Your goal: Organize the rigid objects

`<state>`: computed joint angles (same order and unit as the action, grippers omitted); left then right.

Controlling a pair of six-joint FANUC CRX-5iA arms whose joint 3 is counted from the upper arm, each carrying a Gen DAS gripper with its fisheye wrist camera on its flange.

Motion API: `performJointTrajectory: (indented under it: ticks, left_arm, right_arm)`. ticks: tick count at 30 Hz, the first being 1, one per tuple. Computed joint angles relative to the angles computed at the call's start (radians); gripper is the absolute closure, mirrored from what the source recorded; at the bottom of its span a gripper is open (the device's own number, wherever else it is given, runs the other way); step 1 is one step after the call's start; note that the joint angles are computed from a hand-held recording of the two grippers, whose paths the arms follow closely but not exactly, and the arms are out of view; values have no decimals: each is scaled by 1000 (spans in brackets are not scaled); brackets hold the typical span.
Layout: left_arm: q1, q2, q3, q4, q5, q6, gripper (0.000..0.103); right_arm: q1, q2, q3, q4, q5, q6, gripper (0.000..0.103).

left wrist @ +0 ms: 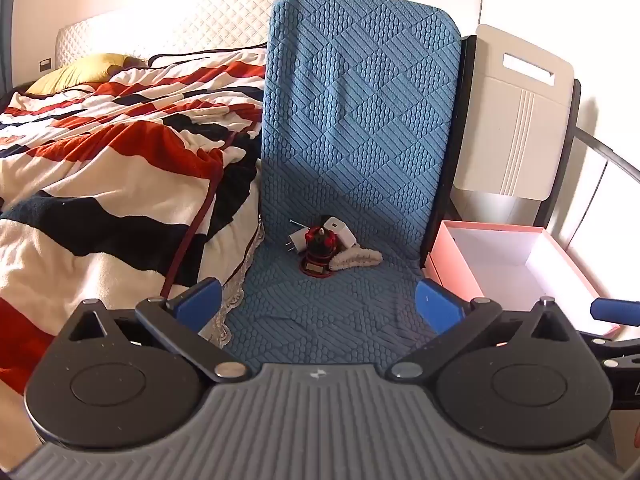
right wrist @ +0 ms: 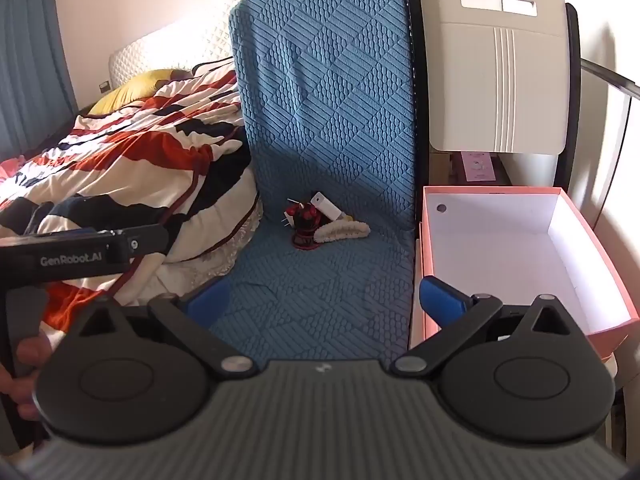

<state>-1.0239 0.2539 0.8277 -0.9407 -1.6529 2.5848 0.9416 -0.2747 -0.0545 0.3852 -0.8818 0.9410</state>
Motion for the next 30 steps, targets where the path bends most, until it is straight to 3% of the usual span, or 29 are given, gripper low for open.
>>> performJointTrajectory:
  ticks: [8,11,30]
  left_arm:
    - [2,-1,18,1,0,5,0]
    - [11,0,4,14,7,7,0]
    - [10,-1,12,-2,7,16,0]
  right_arm:
    - [-4,15,35,-39,-44,23,0]
    - [14,26,35,10,-37,-4,0]
    - [-5,19,46,-36,-34,45,0]
